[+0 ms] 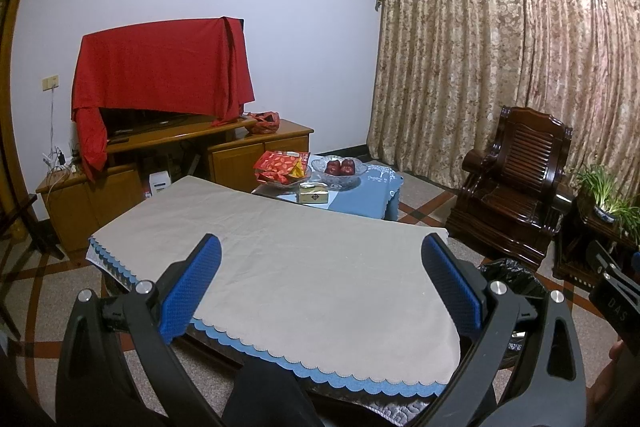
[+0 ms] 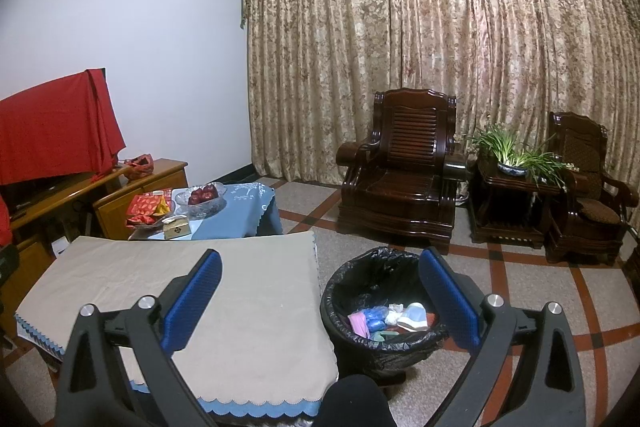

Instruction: Collect trash

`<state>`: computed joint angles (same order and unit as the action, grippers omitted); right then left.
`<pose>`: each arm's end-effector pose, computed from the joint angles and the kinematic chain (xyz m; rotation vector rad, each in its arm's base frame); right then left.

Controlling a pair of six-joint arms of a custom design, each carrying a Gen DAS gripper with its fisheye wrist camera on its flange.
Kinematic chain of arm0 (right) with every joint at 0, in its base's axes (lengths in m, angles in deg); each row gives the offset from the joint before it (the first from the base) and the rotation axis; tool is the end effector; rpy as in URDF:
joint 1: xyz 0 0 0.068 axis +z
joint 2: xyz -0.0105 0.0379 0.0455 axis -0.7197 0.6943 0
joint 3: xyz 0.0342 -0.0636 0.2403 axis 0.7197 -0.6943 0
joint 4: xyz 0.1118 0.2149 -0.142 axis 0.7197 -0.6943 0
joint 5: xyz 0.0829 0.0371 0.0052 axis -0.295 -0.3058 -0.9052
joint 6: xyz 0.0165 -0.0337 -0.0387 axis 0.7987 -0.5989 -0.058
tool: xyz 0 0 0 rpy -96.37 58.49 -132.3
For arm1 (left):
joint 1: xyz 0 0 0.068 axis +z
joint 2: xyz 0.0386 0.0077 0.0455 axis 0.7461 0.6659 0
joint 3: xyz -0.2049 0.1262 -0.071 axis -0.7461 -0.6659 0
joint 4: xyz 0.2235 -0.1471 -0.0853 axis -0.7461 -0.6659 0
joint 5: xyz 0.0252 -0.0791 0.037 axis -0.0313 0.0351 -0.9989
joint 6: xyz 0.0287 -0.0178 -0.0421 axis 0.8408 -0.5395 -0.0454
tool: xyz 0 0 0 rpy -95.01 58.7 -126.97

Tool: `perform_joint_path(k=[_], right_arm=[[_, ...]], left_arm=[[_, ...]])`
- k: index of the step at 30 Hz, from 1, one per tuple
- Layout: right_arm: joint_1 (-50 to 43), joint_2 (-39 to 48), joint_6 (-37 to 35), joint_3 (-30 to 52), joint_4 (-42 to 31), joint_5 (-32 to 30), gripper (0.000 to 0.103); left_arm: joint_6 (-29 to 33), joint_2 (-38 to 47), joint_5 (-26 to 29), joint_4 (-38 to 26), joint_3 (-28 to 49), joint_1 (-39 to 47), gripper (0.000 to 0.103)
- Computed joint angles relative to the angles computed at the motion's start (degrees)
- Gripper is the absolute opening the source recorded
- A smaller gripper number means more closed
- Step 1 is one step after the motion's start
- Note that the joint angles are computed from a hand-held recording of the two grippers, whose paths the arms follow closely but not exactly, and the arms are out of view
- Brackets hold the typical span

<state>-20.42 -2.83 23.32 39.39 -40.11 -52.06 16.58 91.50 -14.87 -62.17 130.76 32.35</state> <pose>0.3234 0.1352 0.3623 0.1914 1.9066 -0.0203 0.2970 -0.0658 0.3982 -0.3209 1.9305 0.1779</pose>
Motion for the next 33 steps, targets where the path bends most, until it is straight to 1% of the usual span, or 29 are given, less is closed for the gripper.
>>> perform_joint_path(k=[14, 20, 33], right_arm=[[0.06, 0.13, -0.02, 0.39, -0.27, 0.06, 0.097], [-0.02, -0.51, -0.17, -1.28, 0.82, 0.08, 0.097], [-0.11, -0.54, -0.32, -1.48, 1.06, 0.08, 0.097]], left_arm=[[0.22, -0.14, 0.3, 0.23, -0.25, 0.28, 0.097], [0.15, -0.18, 0.21, 0.34, -0.33, 0.31, 0.097], [0.16, -0.32, 0.04, 0.65, -0.66, 0.34, 0.097]])
